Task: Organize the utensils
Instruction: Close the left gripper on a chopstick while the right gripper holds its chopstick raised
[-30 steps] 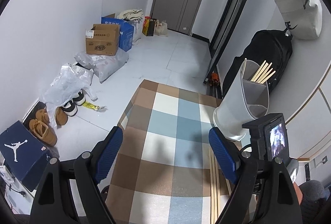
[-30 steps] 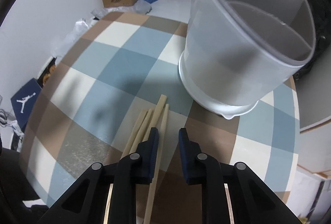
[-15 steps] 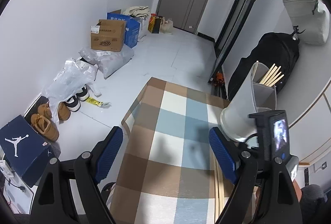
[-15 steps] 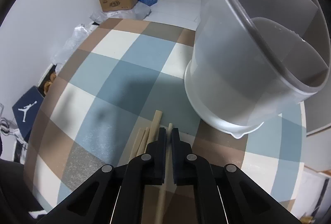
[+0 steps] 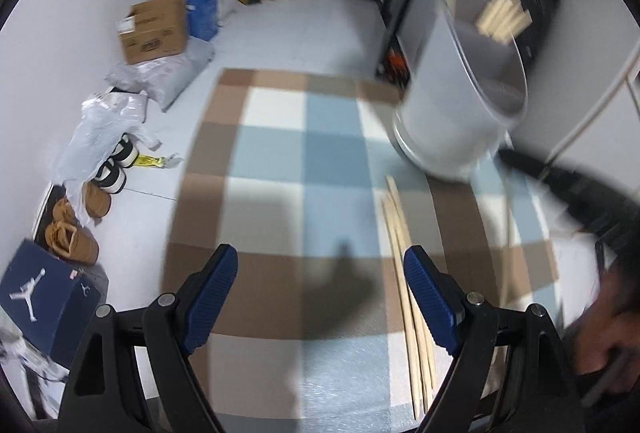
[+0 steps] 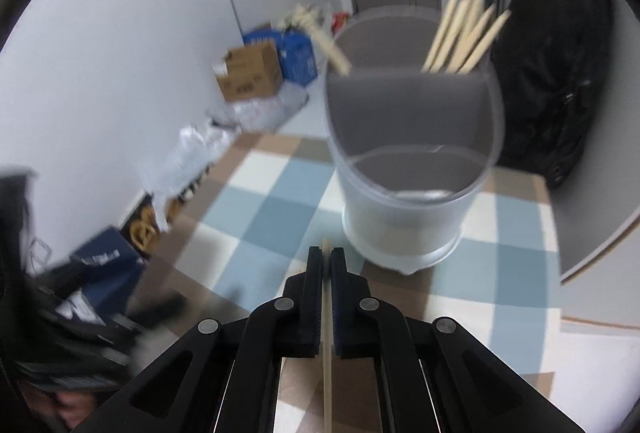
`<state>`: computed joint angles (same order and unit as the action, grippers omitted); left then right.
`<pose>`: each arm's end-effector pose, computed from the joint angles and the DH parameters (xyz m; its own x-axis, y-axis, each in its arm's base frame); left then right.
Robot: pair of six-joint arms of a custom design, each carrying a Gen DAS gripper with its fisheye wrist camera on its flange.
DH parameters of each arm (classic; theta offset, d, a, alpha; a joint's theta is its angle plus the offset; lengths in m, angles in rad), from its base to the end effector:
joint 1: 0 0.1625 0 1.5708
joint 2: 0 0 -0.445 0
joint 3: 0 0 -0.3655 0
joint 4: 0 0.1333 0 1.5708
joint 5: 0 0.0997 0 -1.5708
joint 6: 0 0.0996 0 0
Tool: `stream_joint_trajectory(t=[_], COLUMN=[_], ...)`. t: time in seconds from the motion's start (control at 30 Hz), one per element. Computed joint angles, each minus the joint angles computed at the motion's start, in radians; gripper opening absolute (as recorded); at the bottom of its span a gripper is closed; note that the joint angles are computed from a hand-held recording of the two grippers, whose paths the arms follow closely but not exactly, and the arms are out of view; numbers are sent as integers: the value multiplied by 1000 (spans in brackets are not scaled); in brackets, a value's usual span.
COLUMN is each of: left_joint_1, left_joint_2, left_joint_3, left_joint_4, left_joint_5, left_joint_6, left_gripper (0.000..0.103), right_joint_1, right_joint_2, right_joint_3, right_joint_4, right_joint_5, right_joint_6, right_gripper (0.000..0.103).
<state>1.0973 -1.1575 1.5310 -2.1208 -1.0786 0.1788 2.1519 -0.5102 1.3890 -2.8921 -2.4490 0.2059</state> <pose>-0.1279 -0.6452 0.3678 -0.7292 0.4786 -0.4890 0.5880 0.8038 -0.0900 0.4530 -0.5865 0.0836 -0.8009 0.0809 0.5932 -0.3395 0.7547 -0.5613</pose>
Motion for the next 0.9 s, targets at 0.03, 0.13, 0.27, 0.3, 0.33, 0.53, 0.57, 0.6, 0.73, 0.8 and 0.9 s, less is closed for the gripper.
stream_joint_trajectory(t=[0.03,0.13,0.27,0.3,0.33,0.53,0.57,0.6,0.73,0.8,0.9], left_joint_1=[-7,-24,-31,-33,-35,-52,-57,-57,-62,-62,-57], left_joint_2=[2,5,5,2,3,9,10,9,4,-3,-14], left_joint_3=[6,29,41,47,49,76,83,87,86,86,78], left_joint_4=[15,48,98,104,108,121,123,130,124,113,111], left_joint_5=[9,54,81,90,97,167,194,196,183,176,121], left_joint_6=[4,3,-21,-23,-28,-59,-68,-72,-76,-87,-101], left_gripper=[82,82,82,82,82,82,82,82,82,82,82], right_joint_1=[4,14,22,24,27,41,44,46,52,50,47], right_joint_2=[-8,-31,-59,-65,-75,-99,-102,-107,-115,-118,-126], right_joint_3=[11,40,77,89,104,148,152,157,179,190,206], right_joint_4=[-37,-123,-210,-230,-252,-348,-357,-362,-408,-428,-456], right_joint_5=[2,6,17,19,24,32,32,33,36,43,49], right_joint_6=[-8,-18,-35,-36,-38,-85,-95,-102,-133,-135,-134], right_gripper=[3,3,3,3,3,3,3,3,3,3,3])
